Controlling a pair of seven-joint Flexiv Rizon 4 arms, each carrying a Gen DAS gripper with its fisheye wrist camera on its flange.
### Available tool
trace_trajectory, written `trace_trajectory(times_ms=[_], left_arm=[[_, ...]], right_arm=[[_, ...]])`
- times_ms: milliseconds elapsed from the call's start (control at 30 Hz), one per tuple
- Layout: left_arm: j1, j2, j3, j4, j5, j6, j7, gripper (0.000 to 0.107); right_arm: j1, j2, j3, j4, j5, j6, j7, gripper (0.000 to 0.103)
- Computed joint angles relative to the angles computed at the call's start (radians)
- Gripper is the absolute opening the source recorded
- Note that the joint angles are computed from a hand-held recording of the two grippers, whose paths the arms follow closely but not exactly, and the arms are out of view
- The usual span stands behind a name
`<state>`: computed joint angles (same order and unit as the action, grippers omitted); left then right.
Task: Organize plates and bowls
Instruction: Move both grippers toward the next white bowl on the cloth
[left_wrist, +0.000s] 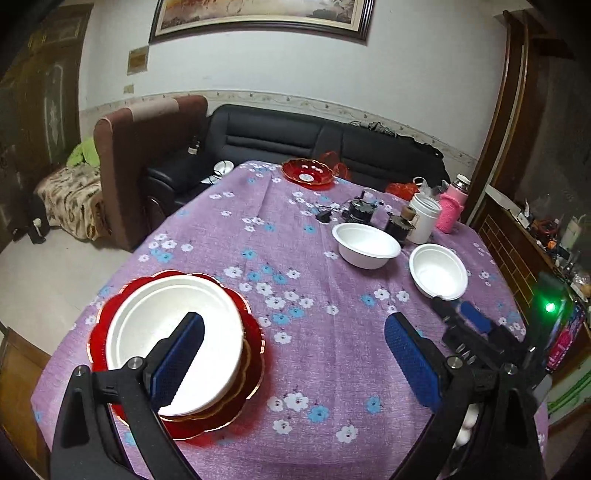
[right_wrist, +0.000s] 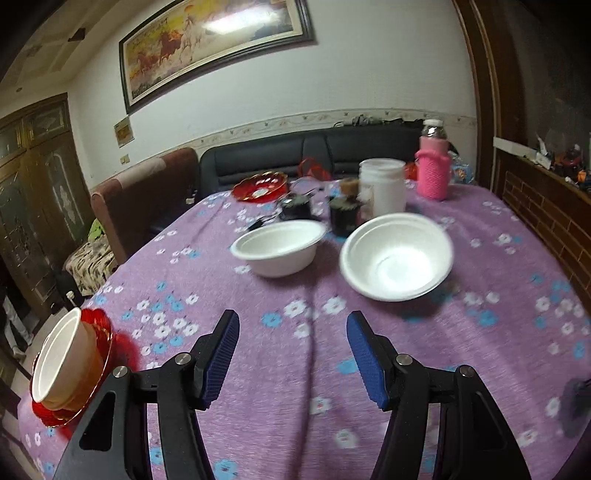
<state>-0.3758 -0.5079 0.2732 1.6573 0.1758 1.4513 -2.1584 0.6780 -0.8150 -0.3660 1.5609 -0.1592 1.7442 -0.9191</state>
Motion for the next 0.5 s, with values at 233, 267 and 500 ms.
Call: trace_trajectory(times_ms=[233, 267, 500], left_arm=[[-0.011, -0.029, -0.018, -0.086, 0.007, -0.043, 0.033, 0.098], [-0.013, -0.034, -0.017, -0.098, 0.011, -0.05, 0.034, 0.098], [0.014, -0.08, -0.068, -0.191, -0.003, -0.122, 0.069, 0.098]], right_arm=[[-0.037, -0.001, -0.032, -0.041, 0.01, -0.035, 0.044, 0.065], [-0.052, -0.005, -0.021, -0.053, 0.009, -0.04, 0.054, 0.065], [-0.169, -0.056, 0.092, -0.153, -0.02, -0.064, 0.112, 0.065]])
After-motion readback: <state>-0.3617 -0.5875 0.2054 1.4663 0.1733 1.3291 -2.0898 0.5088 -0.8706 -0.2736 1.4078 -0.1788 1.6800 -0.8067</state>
